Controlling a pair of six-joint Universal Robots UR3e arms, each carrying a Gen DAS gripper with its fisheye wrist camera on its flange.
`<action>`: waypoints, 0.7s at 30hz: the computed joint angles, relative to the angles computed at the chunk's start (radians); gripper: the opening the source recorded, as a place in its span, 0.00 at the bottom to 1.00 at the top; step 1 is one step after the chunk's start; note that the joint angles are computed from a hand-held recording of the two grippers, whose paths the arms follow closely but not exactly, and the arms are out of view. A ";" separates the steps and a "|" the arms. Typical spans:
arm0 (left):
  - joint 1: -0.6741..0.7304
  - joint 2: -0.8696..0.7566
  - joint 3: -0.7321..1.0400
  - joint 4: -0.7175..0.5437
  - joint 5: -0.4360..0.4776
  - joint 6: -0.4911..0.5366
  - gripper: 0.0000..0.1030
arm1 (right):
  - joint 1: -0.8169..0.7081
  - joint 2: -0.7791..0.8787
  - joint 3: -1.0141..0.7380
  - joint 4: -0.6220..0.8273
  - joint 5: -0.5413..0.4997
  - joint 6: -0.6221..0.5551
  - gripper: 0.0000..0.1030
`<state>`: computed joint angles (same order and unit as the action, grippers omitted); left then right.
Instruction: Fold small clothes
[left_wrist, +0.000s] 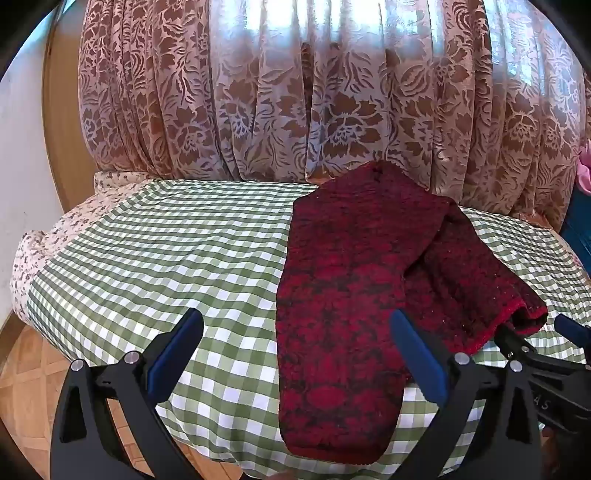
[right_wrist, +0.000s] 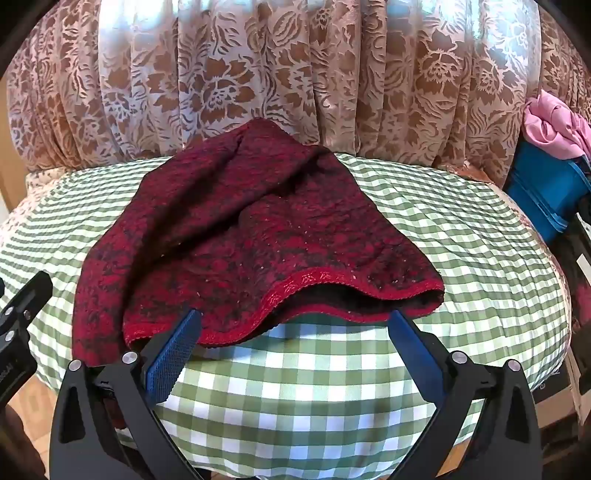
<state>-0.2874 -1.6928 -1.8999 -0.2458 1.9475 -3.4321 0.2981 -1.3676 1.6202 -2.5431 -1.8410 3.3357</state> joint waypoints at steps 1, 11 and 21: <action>0.000 0.000 -0.001 0.004 0.000 -0.001 0.98 | 0.001 0.001 0.000 -0.001 -0.001 0.000 0.97; -0.002 -0.019 -0.015 0.026 0.006 -0.012 0.98 | 0.016 0.011 0.018 -0.025 -0.010 0.011 0.97; 0.023 0.010 -0.026 0.012 -0.024 -0.002 0.98 | -0.016 -0.024 0.030 -0.013 0.045 0.014 0.97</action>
